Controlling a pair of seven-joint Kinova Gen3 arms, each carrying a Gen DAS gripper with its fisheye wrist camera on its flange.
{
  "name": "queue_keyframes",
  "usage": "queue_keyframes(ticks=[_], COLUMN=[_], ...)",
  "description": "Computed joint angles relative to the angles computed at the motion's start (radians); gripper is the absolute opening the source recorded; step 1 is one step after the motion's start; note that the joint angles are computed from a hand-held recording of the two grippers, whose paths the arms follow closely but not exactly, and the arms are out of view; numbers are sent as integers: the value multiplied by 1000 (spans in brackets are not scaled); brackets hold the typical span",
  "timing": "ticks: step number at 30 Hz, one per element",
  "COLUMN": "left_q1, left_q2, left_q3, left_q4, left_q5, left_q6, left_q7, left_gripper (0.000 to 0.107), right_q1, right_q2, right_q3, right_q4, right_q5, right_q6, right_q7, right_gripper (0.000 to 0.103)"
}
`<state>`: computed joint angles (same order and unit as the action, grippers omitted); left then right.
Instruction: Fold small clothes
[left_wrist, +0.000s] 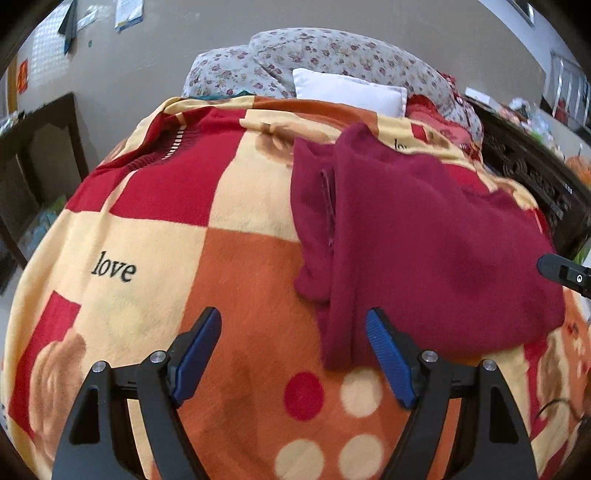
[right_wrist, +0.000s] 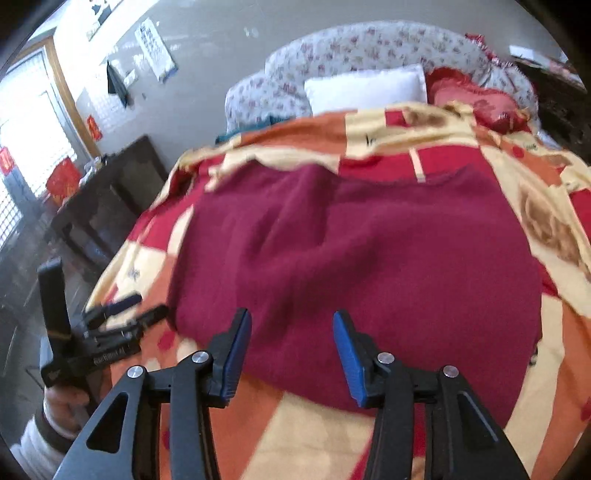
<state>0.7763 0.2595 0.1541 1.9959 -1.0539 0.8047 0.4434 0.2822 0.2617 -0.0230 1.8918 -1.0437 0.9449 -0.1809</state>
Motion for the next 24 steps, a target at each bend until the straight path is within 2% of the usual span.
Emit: queue_keyframes(ticks=[3,7,12,14,19,24], left_q1=[-10,-16,-13,-10,-30,-18], left_q2=[8,28,50,52,45,46], left_q3=[-14,-32,-58,-65,-68,-47], left_q4=[-24,-66,-79,-60,-4,18], left_q5=[-8,-24,-84,-124,-188,-235], left_q6=[-3,8,-4,-17,-73,-10], left_q7=[25,63,128,170,268,347], left_gripper=[80,84,85,90,90,90], right_q1=[-38,-70,-55,-54,-22,-4], right_q2=[-20,-2,55,77,128,121], right_q3=[-1,-25,-54,-59,-84,-83], right_q4=[3,-34,-39,-45,-80,-74], right_q5=[-41,-58,-151,-153,-164,-185], right_q6=[-62,-87,-93,-100,-53,-22], right_q7=[-57,-135,-84,-68,-30,-6], right_gripper=[56,60,61,61,61,61])
